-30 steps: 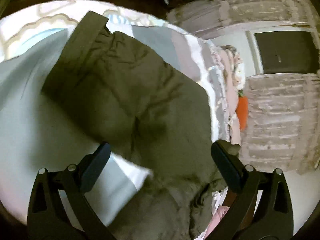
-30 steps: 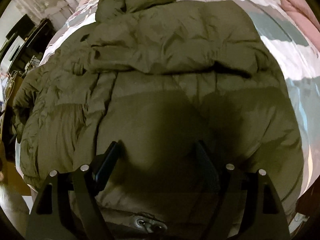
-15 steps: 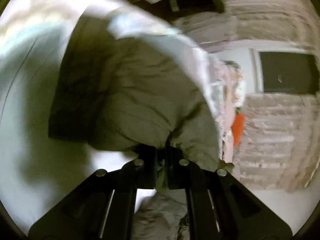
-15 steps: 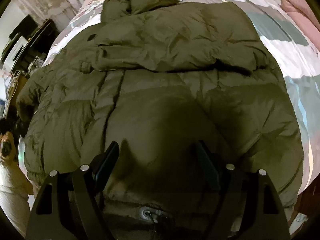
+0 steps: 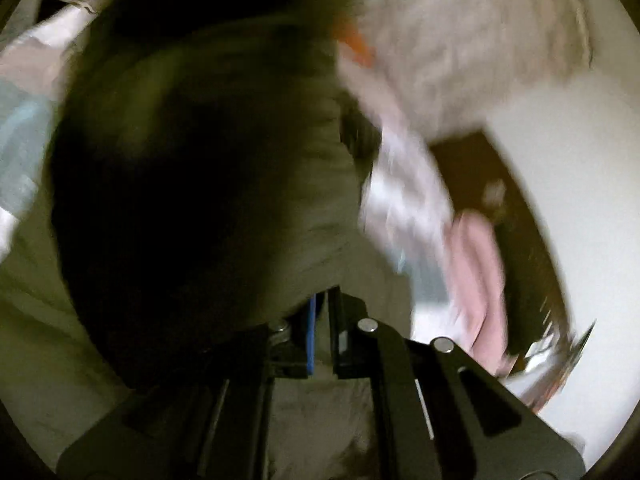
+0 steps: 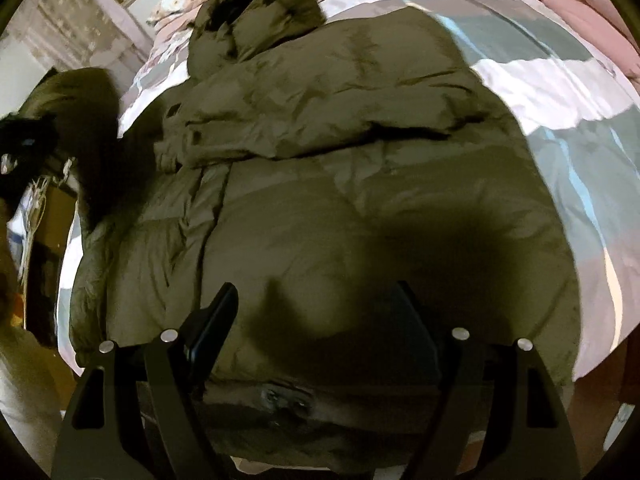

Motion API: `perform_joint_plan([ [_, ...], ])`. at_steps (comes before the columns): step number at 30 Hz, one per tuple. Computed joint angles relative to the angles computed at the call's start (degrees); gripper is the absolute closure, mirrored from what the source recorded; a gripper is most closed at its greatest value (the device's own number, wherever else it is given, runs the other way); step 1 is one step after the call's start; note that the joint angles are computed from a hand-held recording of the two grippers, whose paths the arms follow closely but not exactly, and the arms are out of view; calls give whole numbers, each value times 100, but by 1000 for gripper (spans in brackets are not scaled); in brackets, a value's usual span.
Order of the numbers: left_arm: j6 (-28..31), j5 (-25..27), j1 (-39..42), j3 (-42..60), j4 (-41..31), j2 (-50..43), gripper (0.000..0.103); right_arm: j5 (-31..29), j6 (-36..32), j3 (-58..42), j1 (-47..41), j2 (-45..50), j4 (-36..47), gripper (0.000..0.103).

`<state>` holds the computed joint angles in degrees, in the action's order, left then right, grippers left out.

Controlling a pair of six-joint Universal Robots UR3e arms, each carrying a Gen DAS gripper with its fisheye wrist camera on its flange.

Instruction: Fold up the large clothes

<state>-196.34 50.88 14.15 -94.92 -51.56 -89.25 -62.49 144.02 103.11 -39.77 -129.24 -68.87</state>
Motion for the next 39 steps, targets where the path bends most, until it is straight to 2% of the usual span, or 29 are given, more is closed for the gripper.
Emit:
perform_joint_plan([
  [2,-125,310,-547,61,65,-385,97,73,-385,-123,-455,-62,410,19],
  [3,-159,480,-761,58,72,-479,92,101,-467,-121,-577,-91,479,17],
  [4,-154,643,-898,22,57,-478,74,151,-613,-128,-772,-141,591,14],
  [5,-106,905,-1075,34,-75,-448,60,167,-654,-112,-840,-156,593,14],
  [6,-84,1160,-1205,-76,-78,-315,39,162,-670,-117,-864,-117,557,14],
  [7,-56,1386,-1277,-172,-17,-164,37,167,-651,-136,-850,-53,512,14],
  [11,301,1968,-1067,-368,44,339,37,456,-204,-289,-567,443,162,14],
  [14,579,1953,-279,-743,-245,728,37,814,913,-509,107,1275,-840,14],
  [15,622,2019,-74,-686,-288,607,37,870,1478,-569,447,1628,-1489,14],
  [17,731,2275,112,-658,-313,374,37,727,2421,-818,1185,2395,-2723,14],
  [19,761,2473,299,-577,-425,50,42,345,3052,-1279,1815,3128,-3338,14],
  [21,805,2256,640,-686,-478,-143,43,149,3455,-1872,2326,3961,-3536,16],
  [23,860,2107,900,-904,-341,-212,51,52,3674,-2554,2718,4819,-3315,32],
  [24,816,2219,947,-940,-286,-237,63,0,3753,-2775,2859,5092,-3243,37],
  [25,717,2390,1003,-961,-262,-275,74,-47,3833,-2945,3000,5336,-3223,50],
  [26,696,2412,1084,-985,-267,-303,78,-57,3875,-3150,3178,5615,-3199,65],
  [28,772,2274,1325,-1117,-239,-350,84,-51,3872,-3415,3386,5883,-3115,75],
  [32,876,2459,1390,-1094,-123,-494,86,-655,3994,-3846,3992,6272,-3407,75],
  [36,772,2407,1531,-1145,-146,-418,87,-703,3677,-4186,3965,6507,-3198,71],
  [37,748,2392,1553,-1211,-170,-282,87,-639,3619,-4105,3870,6406,-3151,65],
  [38,770,2424,1549,-1331,-174,-26,84,-638,3608,-3813,3713,6110,-3208,48],
  [39,798,2470,1525,-1491,-150,314,64,-647,3616,-3452,3595,5798,-3437,39],
])
